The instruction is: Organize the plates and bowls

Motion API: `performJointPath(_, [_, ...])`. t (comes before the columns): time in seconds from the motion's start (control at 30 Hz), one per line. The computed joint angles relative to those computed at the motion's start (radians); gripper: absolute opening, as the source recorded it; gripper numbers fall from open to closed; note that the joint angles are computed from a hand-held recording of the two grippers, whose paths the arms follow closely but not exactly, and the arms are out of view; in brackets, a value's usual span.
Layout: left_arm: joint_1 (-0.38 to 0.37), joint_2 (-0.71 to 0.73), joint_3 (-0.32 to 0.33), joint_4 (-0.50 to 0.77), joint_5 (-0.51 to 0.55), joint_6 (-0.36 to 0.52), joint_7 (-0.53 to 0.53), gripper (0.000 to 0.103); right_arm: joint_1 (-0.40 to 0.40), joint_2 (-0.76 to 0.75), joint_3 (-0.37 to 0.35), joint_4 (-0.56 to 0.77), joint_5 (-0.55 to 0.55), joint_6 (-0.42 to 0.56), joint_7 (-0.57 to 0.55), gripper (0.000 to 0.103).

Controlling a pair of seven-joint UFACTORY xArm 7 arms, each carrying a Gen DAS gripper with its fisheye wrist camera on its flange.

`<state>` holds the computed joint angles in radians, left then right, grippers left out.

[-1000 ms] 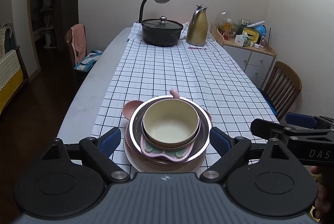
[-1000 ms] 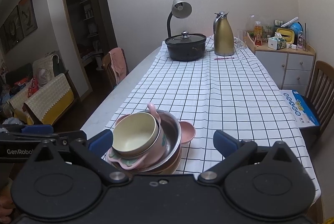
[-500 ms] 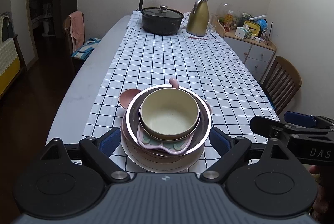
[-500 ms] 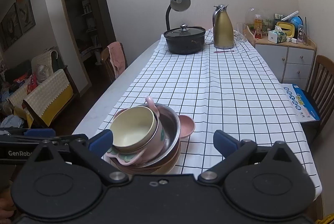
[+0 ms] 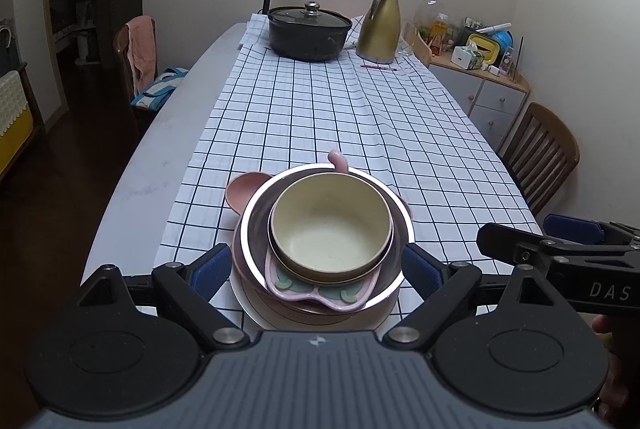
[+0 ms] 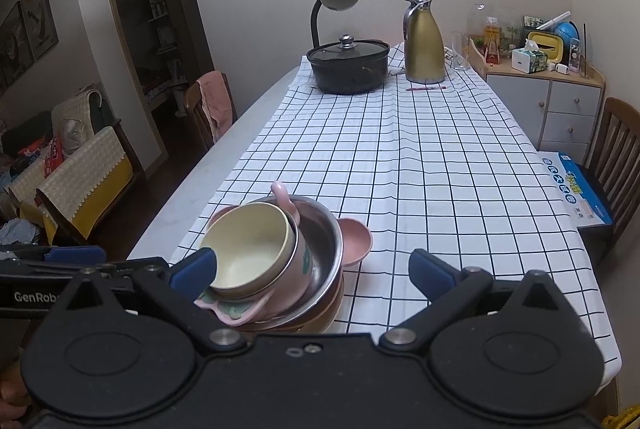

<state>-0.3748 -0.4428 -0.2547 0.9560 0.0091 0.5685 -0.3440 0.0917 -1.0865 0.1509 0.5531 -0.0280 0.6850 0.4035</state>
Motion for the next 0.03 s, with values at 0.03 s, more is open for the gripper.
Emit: performJointPath(0.03, [0.000, 0.006, 0.002, 0.004, 0.000, 0.000, 0.003, 0.092, -0.002, 0.008, 0.001, 0.003, -0.001, -0.002, 0.001, 0.103])
